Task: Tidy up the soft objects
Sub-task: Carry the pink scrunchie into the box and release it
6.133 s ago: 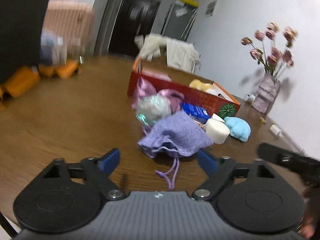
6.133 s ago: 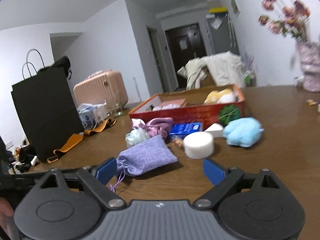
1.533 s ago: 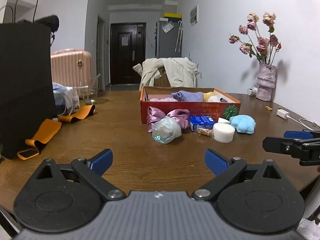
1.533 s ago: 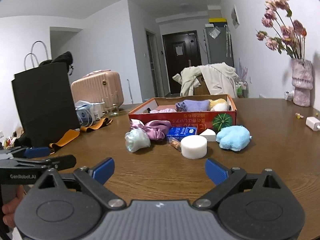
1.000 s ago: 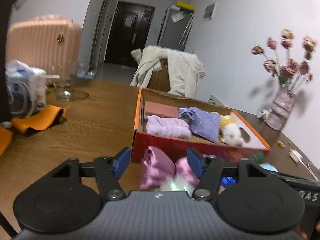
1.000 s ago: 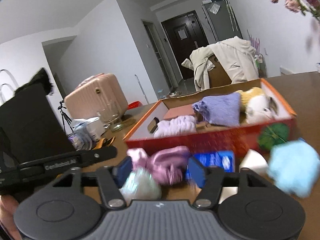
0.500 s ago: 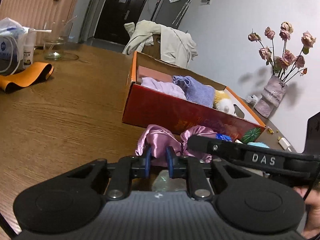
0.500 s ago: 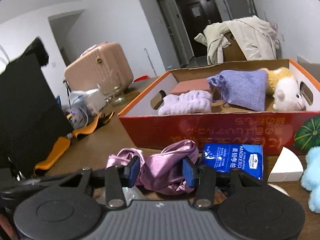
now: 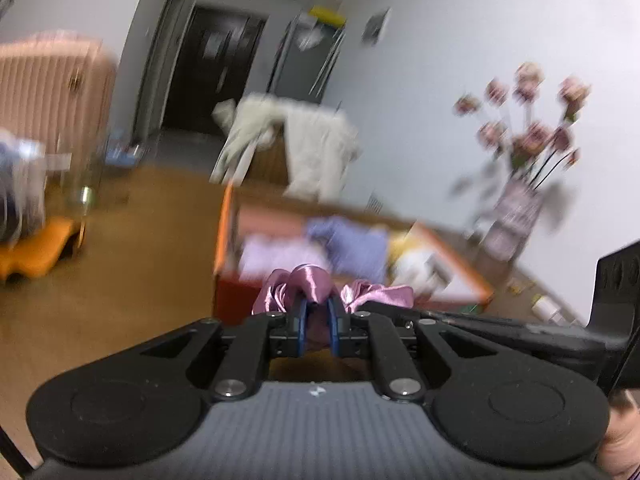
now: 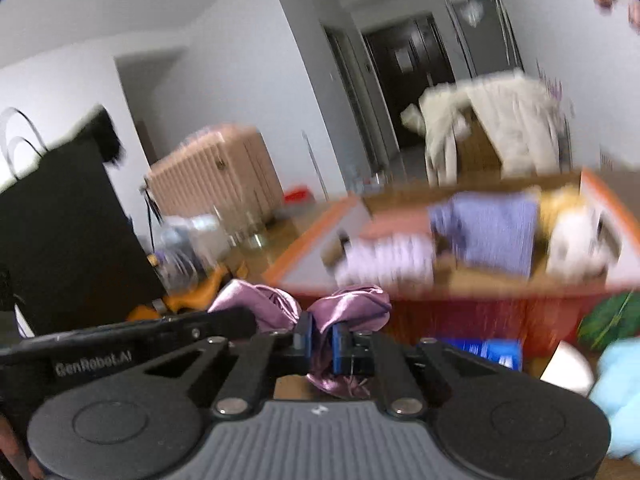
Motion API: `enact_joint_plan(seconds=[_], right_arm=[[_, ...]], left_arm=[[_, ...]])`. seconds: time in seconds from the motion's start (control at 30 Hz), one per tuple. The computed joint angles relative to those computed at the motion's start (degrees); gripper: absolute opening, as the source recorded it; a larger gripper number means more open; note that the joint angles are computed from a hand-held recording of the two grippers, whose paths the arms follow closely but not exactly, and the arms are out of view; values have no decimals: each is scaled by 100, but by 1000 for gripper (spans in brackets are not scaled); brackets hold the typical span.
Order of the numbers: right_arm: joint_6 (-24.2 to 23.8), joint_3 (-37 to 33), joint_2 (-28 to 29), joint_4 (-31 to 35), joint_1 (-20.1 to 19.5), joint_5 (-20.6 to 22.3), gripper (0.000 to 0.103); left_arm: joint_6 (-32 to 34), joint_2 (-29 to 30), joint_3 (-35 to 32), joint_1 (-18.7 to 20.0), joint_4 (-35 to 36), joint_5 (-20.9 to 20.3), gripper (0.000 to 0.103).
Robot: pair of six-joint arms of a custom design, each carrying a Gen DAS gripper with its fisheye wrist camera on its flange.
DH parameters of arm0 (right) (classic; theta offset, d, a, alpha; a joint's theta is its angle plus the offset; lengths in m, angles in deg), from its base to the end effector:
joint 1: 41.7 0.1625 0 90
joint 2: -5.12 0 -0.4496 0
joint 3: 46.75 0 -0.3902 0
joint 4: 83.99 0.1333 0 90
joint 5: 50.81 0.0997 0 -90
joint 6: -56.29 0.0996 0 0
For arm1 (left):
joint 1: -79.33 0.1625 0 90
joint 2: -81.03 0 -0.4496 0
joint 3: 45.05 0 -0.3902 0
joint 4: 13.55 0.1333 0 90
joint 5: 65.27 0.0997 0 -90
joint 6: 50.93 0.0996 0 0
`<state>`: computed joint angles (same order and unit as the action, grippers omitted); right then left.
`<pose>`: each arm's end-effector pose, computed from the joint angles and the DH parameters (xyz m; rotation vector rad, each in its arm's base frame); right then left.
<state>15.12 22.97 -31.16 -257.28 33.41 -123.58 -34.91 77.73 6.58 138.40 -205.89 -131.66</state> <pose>-0.0547 -0.8392 0.2284 0.7955 -2.5749 1.2942 -0.2836 -0.8102 -0.0761 0.7648 2.4414 -1.3545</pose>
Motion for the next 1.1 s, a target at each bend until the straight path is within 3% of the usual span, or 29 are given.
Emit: enact_joint_plan(seconds=[0.13,0.3,0.43,0.6,0.87,1.1], right_arm=[[-213,966,-613,-821,19,358,9],[-302,2214,-1347,-1374,-169,661,9],[-472,3177,-1831,-1788,-387,692,9],[-524,3897,-2187,-2116,-608,772,9],[-561,4185,-2369,-2323,-701,1027,9],[-384,3178,-2020,-1831,-369,916,9]], left_arm=[[172,-397,855,-261,-777,-139,11],[-58,-812,2086,-530,-1539,-169,11],[-204,-1000,2924,-738,-1997,-71,11],[-309,-1083,3478,-931,-2278,106,11],[-229,-1131,3657,-1041,-2554,117,11],[78,-1046,2610,-802,-1803,-263,11]])
